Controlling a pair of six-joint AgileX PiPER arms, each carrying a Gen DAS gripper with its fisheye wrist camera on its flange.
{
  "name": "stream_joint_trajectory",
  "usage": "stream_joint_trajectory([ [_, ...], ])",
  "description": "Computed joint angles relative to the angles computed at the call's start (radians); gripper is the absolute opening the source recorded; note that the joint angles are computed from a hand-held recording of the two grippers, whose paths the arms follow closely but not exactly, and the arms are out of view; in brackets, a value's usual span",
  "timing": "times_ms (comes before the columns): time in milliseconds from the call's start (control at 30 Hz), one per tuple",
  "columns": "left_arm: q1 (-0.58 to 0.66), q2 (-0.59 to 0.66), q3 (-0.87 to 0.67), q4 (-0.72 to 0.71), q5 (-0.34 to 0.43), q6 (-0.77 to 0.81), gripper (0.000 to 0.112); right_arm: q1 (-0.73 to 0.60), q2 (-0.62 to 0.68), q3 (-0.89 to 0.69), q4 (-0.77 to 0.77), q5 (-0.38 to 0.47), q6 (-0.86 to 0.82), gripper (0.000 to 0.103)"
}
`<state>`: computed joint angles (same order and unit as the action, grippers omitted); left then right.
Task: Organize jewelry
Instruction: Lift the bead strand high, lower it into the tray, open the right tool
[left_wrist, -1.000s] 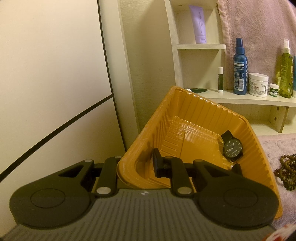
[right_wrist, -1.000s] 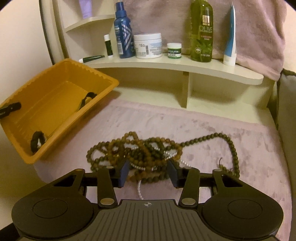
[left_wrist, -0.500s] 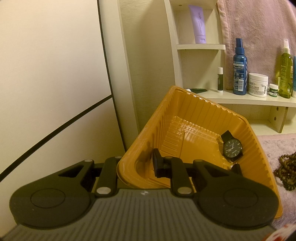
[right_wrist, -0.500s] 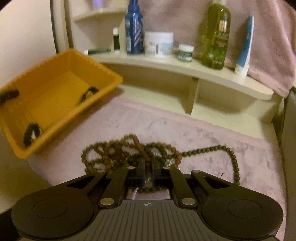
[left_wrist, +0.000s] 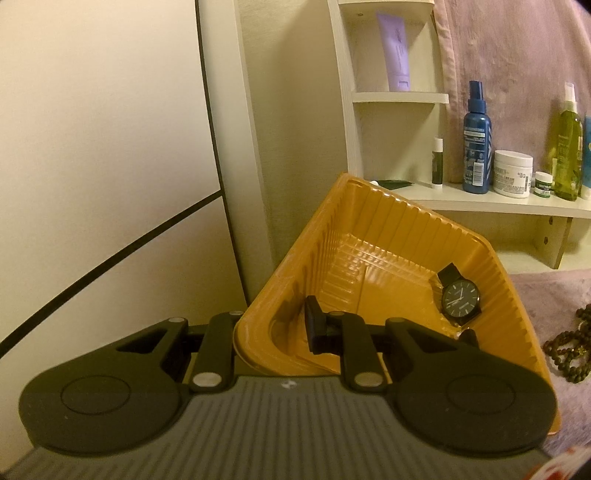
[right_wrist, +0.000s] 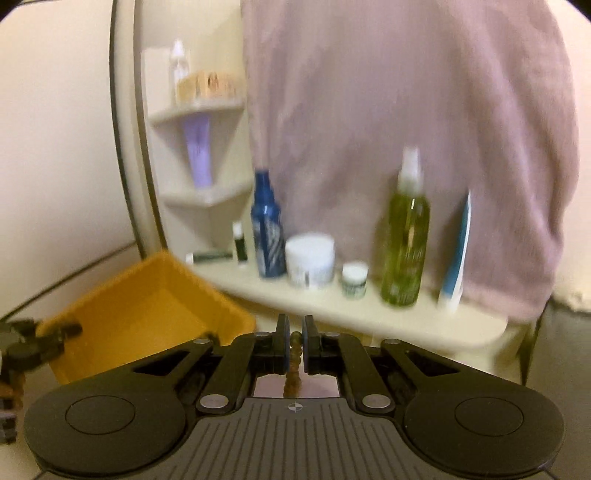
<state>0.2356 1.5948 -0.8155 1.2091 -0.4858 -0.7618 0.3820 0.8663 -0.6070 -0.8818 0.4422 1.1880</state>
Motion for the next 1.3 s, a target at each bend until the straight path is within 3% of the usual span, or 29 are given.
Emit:
stream_joint_trajectory([
  [433, 0.004, -0.001, -0.001, 0.014, -0.004, -0.007, 0.018, -0.088, -0.006, -0.181, 0.228, -0.001, -0.337, 0.006],
  [567, 0.005, 0.000, -0.003, 0.024, -0.004, -0.018, 0.018, -0.101, 0.040, -0.255, 0.341, -0.047, -0.453, 0.006],
  [1000, 0.015, 0.004, -0.007, 0.048, -0.020, -0.042, 0.018, -0.006, 0.365, -0.521, 0.811, -0.245, -0.867, 0.006],
  [1133, 0.019, 0.010, -0.016, 0.065, -0.026, -0.053, 0.018, 0.029, 0.477, -0.589, 1.046, -0.250, -1.077, 0.006],
  [1300, 0.021, 0.015, -0.020, 0.072, -0.028, -0.061, 0.018, 0.061, 0.605, -0.652, 1.134, -0.213, -1.137, 0.006],
])
